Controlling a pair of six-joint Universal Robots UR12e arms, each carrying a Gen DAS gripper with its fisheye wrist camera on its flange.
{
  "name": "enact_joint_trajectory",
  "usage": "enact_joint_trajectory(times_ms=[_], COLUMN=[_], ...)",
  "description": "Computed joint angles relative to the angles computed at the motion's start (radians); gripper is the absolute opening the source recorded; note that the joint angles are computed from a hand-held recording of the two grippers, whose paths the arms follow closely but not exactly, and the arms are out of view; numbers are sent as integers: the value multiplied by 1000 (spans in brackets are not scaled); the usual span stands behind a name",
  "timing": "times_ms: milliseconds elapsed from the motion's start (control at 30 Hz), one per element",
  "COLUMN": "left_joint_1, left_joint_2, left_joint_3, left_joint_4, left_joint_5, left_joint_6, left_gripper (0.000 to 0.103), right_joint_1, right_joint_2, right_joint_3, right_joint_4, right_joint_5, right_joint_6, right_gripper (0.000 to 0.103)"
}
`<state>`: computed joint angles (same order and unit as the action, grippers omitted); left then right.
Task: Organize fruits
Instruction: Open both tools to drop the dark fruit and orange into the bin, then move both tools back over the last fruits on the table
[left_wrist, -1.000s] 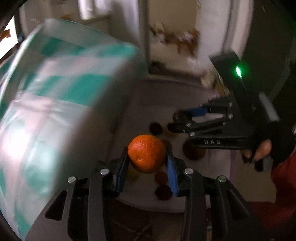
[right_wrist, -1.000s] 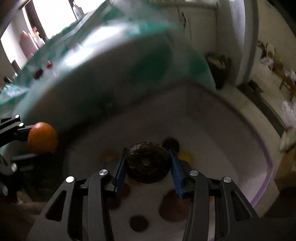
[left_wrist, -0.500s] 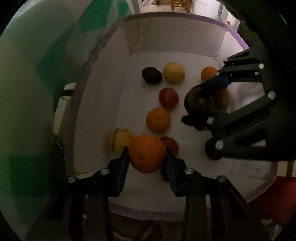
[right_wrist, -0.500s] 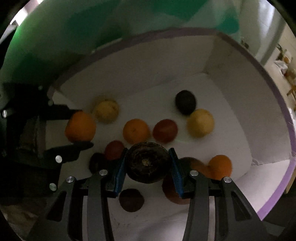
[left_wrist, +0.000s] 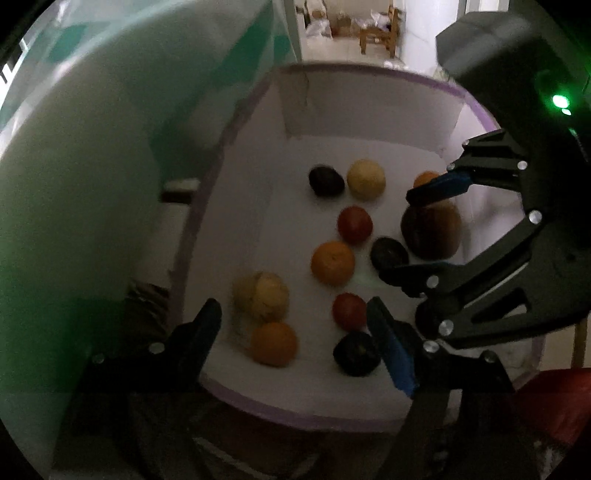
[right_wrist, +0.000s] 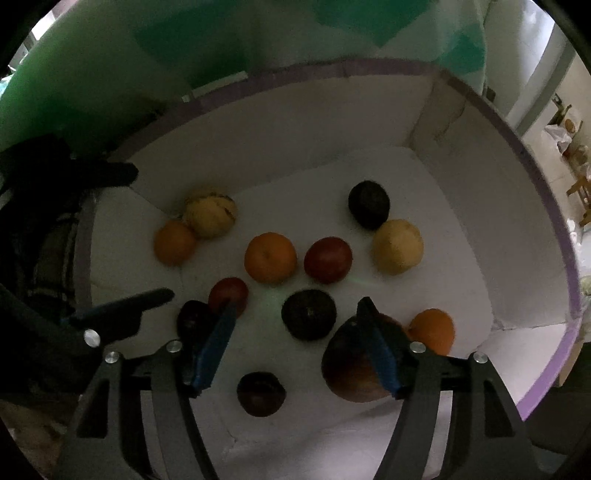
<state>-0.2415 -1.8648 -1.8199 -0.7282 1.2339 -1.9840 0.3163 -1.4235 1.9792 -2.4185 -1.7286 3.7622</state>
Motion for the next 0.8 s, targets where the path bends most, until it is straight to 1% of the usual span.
enact_joint_trajectory(times_ms=[67,100,133,167,233,300,367,467,500,567,633,667,700,767,800], left_joint_1=[15,28,38,44,60,76,87,111,127,162,197,215,225,258,269], left_joint_2=[21,37,47,58,78,85,86,85,89,83,74,62,56,20,8], left_joint_3=[-16,-28,-35,-50,-79,-91,-84,-76,-76,-71,-51,-35,-20,37,60], left_joint_4=[19,26,30,54,117,160,163,225,248,355,423,479,506,546,552], left_joint_5=[-63,-111,-141,-171,-225,-272,-294,-335,-357,-416,-463,-476,-476,-458,-444], left_joint_6=[33,66,91,113,145,134,105,30,7,-97,-199,-279,-335,-479,-526], left_gripper=[83,86,86,88,90,95,95,95,95,95,99,100,101,101,101], right_joint_1=[2,2,3,3,7,12,26,38,44,54,68,74,79,85,89], right_joint_2=[-8,-15,-20,-28,-35,-37,-36,-37,-32,-29,-17,-10,7,33,61], right_joint_3=[-4,-8,-11,-16,-30,-47,-78,-106,-121,-129,-145,-154,-171,-207,-239], right_joint_4=[5,10,15,21,38,61,101,115,109,55,-41,-84,-143,-198,-231], right_joint_5=[-24,-42,-55,-70,-101,-122,-157,-201,-219,-252,-278,-283,-280,-265,-248], right_joint_6=[-1,0,4,11,25,21,11,-4,-4,-12,-30,-40,-57,-83,-107], right_gripper=[71,75,76,77,82,85,86,86,86,87,87,87,87,87,87])
